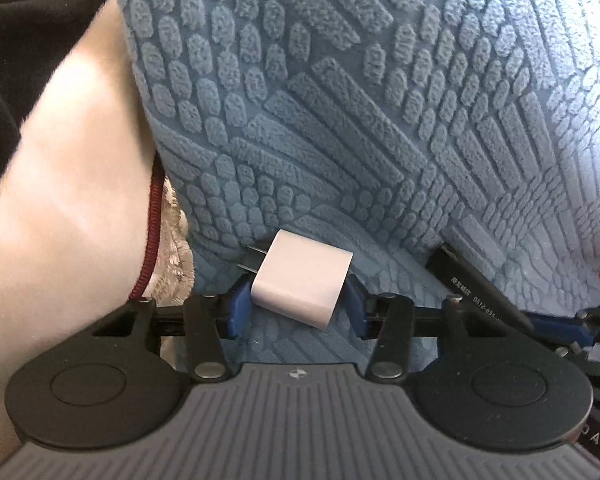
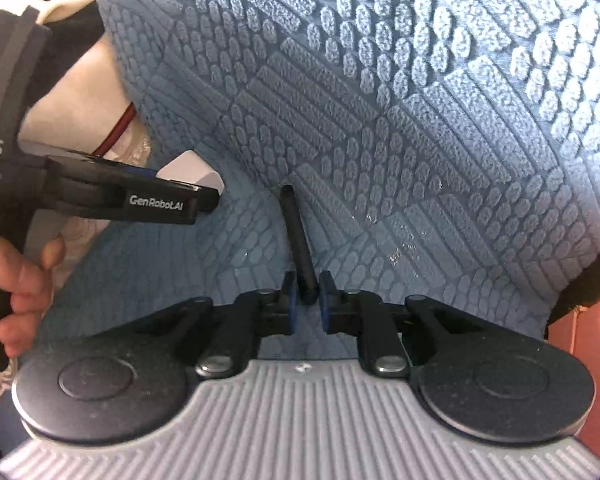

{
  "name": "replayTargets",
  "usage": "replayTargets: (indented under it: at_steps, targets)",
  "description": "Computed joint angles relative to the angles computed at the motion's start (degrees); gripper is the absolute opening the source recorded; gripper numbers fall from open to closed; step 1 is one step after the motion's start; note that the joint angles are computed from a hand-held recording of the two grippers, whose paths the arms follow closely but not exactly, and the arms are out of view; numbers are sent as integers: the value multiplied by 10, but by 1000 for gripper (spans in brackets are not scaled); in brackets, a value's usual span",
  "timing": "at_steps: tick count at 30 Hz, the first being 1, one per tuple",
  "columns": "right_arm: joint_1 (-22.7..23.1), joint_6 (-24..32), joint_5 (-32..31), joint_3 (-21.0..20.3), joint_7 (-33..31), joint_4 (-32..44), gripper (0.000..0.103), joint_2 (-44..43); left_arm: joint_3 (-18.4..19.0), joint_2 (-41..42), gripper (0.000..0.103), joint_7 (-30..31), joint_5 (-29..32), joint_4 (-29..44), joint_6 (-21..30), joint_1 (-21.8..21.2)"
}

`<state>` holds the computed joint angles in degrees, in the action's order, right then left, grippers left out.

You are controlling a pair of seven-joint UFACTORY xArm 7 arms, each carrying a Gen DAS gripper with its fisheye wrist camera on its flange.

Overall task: Organize rigid objects
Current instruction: 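Grasp the white charger with the left tool while the right tool grasps the black USB stick, then lift the charger with the left tool while the right tool lifts the USB stick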

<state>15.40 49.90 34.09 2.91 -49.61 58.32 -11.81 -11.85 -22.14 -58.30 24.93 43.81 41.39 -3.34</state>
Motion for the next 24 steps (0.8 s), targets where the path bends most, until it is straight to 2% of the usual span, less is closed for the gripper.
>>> replayTargets:
  at_steps: [7, 13, 19, 24]
  targets:
    - [-6, 41, -1, -18, -17, -27, 13, -53, -9, -12, 53, -10, -22, 14, 11, -18]
    - [-17, 100, 5, -45, -18, -35, 13, -96, -31, -31, 53, -36, -22, 26, 23, -26]
    - [-28, 99, -23, -46, -1, -56, 13, -137, -53, -76, 53, -46, -18, 28, 53, -40]
    - [-21, 86, -32, -48, 2, -74, 13, -166, -68, -121, 53, -59, -42, 9, 71, -54]
